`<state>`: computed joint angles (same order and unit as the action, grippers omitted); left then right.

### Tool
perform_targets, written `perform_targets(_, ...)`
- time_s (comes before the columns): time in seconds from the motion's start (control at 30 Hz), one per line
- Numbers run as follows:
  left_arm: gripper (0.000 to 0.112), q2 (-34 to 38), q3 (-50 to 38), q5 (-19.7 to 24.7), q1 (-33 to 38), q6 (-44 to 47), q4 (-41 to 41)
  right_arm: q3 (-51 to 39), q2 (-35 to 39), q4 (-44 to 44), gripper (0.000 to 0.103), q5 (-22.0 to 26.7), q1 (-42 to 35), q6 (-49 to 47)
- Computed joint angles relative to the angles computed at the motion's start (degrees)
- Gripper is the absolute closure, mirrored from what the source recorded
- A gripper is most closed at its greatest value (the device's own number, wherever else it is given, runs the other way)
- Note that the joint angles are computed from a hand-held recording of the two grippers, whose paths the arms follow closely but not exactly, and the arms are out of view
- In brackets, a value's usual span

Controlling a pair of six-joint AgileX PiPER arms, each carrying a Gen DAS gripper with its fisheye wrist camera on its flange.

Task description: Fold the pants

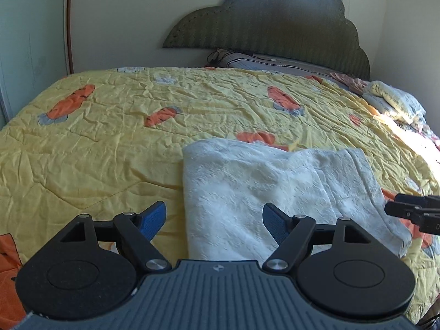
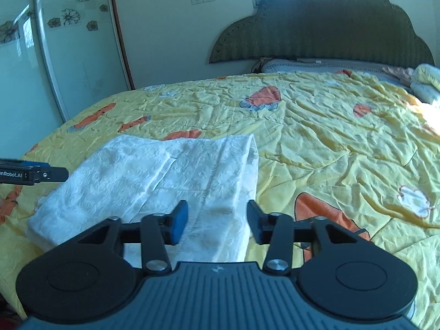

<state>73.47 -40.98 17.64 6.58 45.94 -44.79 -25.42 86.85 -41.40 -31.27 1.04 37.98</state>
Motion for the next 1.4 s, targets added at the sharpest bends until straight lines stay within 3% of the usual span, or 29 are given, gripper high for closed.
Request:
perform_targets(0.07,0.032,4.4,-4.2,8.1,6.5,7.3,-7.1,-3.4,4.4,-11.5,0.035,-4.2,-5.2,10.3)
perform_targets(0.17,0.032,12.1,-10.6,20.7,14.0,12.2,-11.5,-10.0,11.8,-28.4,0.035,-12.1,-11.9,27.1)
perform_targets(0.27,0.032,19.5,-15.9,30.8,18.4,14.3,-13.4,-16.3,18.9,-38.3,0.035,-19.6,-15.5,36.2)
perform_targets(0.4,0.032,27.4,-20.0,40.3,21.2,14.8,-16.2,-22.4,25.3,-44.5,0.035,-25.1,-17.9,42.2)
perform_targets(0.53,0.032,30.4,-21.1,42.6,20.8,16.3,-19.8,-27.5,29.9,-46.8,0.035,-29.3,-17.8,46.1)
perform_targets(0.63,0.037,30.5,-20.6,40.9,19.0,15.5,-21.8,-29.3,31.4,-45.3,0.039,-29.6,-16.2,46.9)
perform_targets(0.7,0.055,28.3,-19.0,36.3,17.0,15.6,-20.9,-29.3,30.6,-45.1,0.063,-27.3,-14.9,47.9)
perform_targets(0.77,0.081,25.3,-17.0,30.8,14.9,16.9,-19.2,-27.2,28.4,-43.6,0.071,-25.5,-13.8,45.0)
perform_targets(0.87,0.097,21.5,-13.2,28.4,14.9,21.9,-22.7,-23.4,23.4,-41.4,0.077,-23.6,-12.5,41.8)
perform_targets(1.0,0.099,16.4,-10.7,25.4,14.2,24.8,-25.1,-22.4,17.9,-38.9,0.079,-21.2,-9.6,39.0)
perform_targets(1.13,0.098,13.4,-12.1,20.3,13.9,28.2,-27.1,-28.5,17.8,-37.5,0.082,-19.8,-5.5,39.5)
perform_targets(1.33,0.099,21.1,-25.4,11.0,11.8,22.4,-20.1,-47.5,27.7,-37.4,0.082,-11.3,3.6,44.6)
perform_targets(1.4,0.099,25.4,-29.8,7.4,10.3,16.7,-14.2,-56.0,33.1,-40.9,0.082,-7.7,5.9,50.6)
